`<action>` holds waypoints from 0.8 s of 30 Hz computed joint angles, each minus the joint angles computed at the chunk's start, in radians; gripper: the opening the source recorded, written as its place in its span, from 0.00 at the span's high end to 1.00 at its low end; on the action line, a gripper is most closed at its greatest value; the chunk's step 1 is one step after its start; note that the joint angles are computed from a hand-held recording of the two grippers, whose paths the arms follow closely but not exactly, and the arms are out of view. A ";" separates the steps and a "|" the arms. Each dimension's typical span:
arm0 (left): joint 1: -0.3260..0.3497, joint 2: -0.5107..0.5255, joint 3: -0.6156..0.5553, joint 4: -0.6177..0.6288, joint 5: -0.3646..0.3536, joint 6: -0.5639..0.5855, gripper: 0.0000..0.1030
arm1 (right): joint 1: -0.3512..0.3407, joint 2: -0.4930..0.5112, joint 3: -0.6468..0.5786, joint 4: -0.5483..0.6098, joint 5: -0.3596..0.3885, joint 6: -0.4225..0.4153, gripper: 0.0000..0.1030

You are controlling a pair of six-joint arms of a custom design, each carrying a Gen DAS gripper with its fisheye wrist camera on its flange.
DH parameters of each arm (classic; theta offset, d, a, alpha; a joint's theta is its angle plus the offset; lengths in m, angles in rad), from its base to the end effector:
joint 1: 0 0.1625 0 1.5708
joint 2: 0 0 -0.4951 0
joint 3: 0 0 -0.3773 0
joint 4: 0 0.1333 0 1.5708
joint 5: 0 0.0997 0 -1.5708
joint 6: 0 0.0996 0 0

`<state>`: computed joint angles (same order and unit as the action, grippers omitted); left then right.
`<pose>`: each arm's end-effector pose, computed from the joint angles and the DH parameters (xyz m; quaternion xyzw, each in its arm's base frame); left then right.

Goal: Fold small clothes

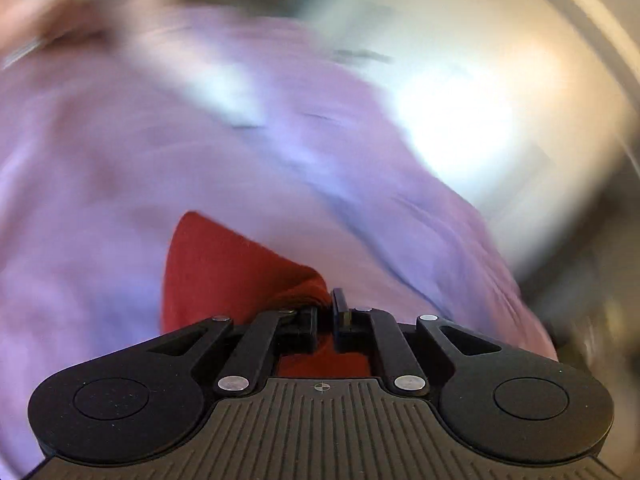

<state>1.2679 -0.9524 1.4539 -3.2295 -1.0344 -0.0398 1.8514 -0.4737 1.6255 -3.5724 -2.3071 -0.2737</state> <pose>-0.0438 -0.7578 0.4414 -0.0378 0.8193 -0.5574 0.1287 0.2619 -0.6690 0.0699 0.0899 -0.8582 0.3857 0.3266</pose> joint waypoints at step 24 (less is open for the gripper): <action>-0.065 0.098 0.077 0.238 0.214 -0.089 0.45 | 0.010 0.082 -0.258 0.184 0.287 -0.122 0.45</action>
